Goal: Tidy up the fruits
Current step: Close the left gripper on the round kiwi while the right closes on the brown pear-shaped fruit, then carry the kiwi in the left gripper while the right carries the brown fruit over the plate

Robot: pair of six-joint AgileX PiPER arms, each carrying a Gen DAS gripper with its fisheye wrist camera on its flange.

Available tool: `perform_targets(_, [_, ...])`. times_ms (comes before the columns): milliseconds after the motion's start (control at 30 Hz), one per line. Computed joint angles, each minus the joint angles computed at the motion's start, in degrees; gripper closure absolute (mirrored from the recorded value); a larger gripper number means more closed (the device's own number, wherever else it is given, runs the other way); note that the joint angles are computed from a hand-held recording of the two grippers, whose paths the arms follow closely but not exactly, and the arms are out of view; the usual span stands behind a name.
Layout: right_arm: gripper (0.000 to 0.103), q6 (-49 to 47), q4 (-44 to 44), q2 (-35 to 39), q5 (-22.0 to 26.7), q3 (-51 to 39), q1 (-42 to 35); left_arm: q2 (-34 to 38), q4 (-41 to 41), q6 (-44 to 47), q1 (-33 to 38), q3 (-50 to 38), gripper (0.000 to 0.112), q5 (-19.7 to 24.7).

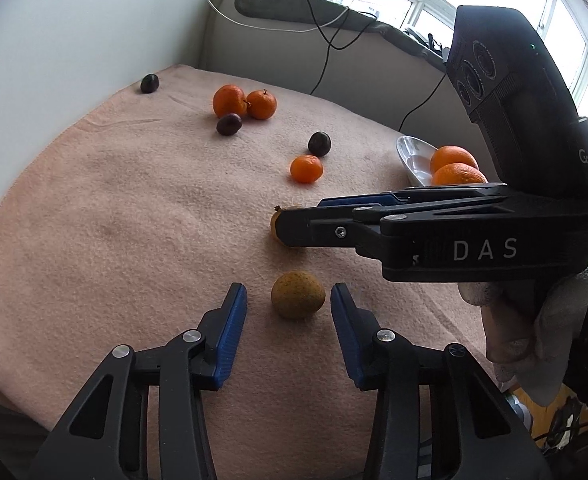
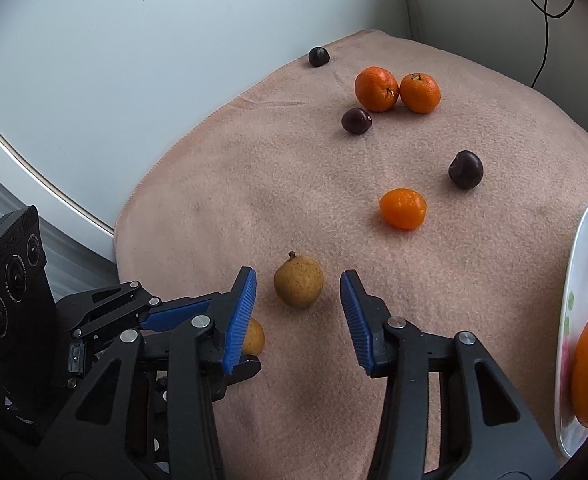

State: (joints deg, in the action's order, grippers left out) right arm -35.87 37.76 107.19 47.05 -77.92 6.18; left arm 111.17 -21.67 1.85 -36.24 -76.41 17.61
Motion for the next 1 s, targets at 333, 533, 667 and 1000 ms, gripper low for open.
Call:
perform_targets(333, [0.075,0.73,-2.81,0.34,-2.02,0.68,1.35,0.32,-0.83,1.44,-0.21,-0.34,0.086,0.00])
perform_targets(533, [0.075,0.98,-1.69,-0.96,-2.37,1.16,0.25,0.39,-3.99,3.75,0.16,-0.25,0.086,-0.27])
perform_targets(667, [0.075,0.04,0.01,-2.55,-2.02,1.77,-1.55,0.45,-6.96,5.85,0.62,-0.44,0.086,0.08])
perform_targets(1000, [0.075,-1.69,1.74,-9.65,-3.79,6.00,-6.42,1.70,-7.62,6.57,0.59,-5.05,0.086,1.54])
